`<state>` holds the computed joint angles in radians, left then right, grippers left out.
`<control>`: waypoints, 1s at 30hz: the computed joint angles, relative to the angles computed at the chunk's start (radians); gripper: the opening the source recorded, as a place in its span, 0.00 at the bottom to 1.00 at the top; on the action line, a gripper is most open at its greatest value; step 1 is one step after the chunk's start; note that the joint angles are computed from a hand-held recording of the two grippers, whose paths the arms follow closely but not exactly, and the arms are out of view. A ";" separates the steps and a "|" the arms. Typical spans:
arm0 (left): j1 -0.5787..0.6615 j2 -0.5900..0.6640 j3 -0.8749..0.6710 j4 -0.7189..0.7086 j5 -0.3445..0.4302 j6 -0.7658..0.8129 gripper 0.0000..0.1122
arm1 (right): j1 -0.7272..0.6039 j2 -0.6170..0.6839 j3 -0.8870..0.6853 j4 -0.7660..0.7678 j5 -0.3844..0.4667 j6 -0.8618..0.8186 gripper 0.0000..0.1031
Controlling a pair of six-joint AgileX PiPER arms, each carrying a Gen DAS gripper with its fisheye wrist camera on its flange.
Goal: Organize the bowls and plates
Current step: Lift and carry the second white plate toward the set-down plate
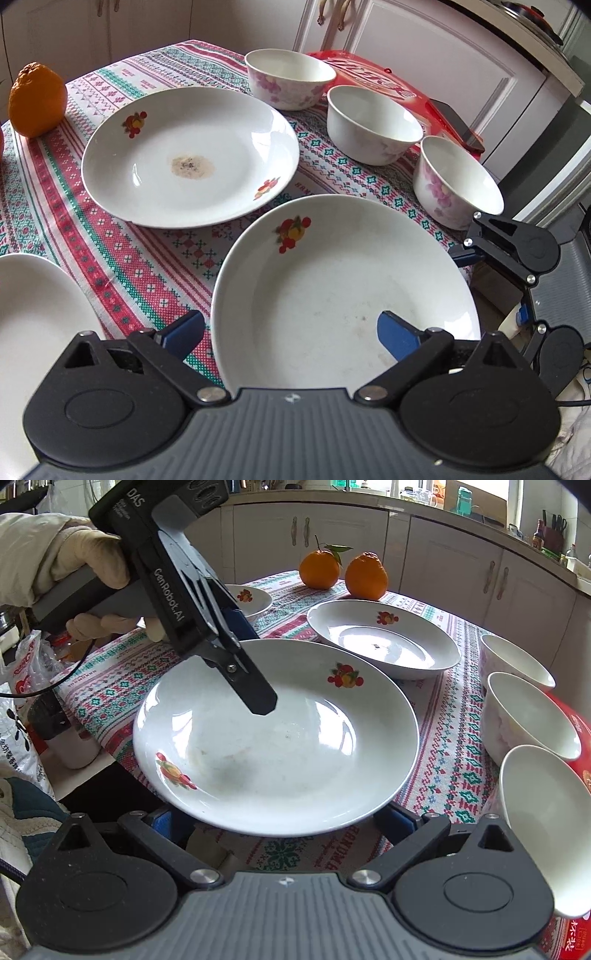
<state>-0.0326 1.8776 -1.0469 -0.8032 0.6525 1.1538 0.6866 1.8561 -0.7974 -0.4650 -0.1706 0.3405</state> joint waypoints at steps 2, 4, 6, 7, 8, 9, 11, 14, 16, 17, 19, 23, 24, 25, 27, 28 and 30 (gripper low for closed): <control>-0.005 0.010 -0.020 0.019 0.014 -0.017 0.85 | 0.001 -0.001 -0.004 -0.035 -0.001 0.023 1.00; -0.009 0.022 -0.036 0.029 0.027 -0.028 0.84 | -0.008 0.003 -0.009 -0.121 -0.004 0.103 1.00; -0.009 0.034 -0.050 0.032 0.043 -0.032 0.82 | -0.013 0.003 -0.012 -0.182 -0.006 0.158 1.00; -0.012 0.037 -0.054 0.036 0.044 -0.038 0.81 | -0.014 0.003 -0.013 -0.200 -0.005 0.173 1.00; -0.014 0.039 -0.058 0.040 0.045 -0.042 0.81 | -0.015 0.003 -0.015 -0.213 -0.004 0.185 1.00; -0.014 0.041 -0.061 0.041 0.046 -0.042 0.81 | -0.016 0.003 -0.018 -0.234 -0.002 0.207 1.00; -0.010 0.046 -0.069 0.041 0.056 -0.048 0.81 | -0.019 0.003 -0.019 -0.259 -0.004 0.227 0.99; -0.007 0.049 -0.074 0.042 0.061 -0.053 0.81 | -0.028 0.004 -0.028 -0.349 -0.006 0.311 0.99; -0.006 0.048 -0.070 0.040 0.055 -0.046 0.81 | -0.033 0.002 -0.033 -0.411 -0.008 0.371 0.99; -0.004 0.048 -0.067 0.037 0.052 -0.044 0.81 | -0.036 -0.001 -0.034 -0.438 -0.010 0.396 0.99; 0.000 0.046 -0.063 0.025 0.051 -0.035 0.81 | -0.042 -0.004 -0.041 -0.522 -0.011 0.476 0.99; 0.012 0.032 -0.056 0.009 0.058 -0.014 0.81 | -0.043 0.000 -0.056 -0.614 0.000 0.557 0.99; 0.012 0.025 -0.053 0.011 0.056 -0.015 0.81 | -0.043 0.001 -0.060 -0.629 0.002 0.569 0.99; 0.013 0.021 -0.050 0.009 0.054 -0.013 0.81 | -0.043 0.001 -0.063 -0.639 0.002 0.576 0.99; 0.020 0.009 -0.041 0.000 0.052 -0.008 0.81 | -0.043 -0.002 -0.073 -0.709 0.003 0.641 0.99; 0.025 0.004 -0.038 -0.006 0.054 -0.001 0.81 | -0.042 -0.004 -0.076 -0.732 0.004 0.661 0.99; 0.036 -0.009 -0.030 -0.014 0.059 0.002 0.81 | -0.042 -0.005 -0.088 -0.803 0.004 0.724 0.99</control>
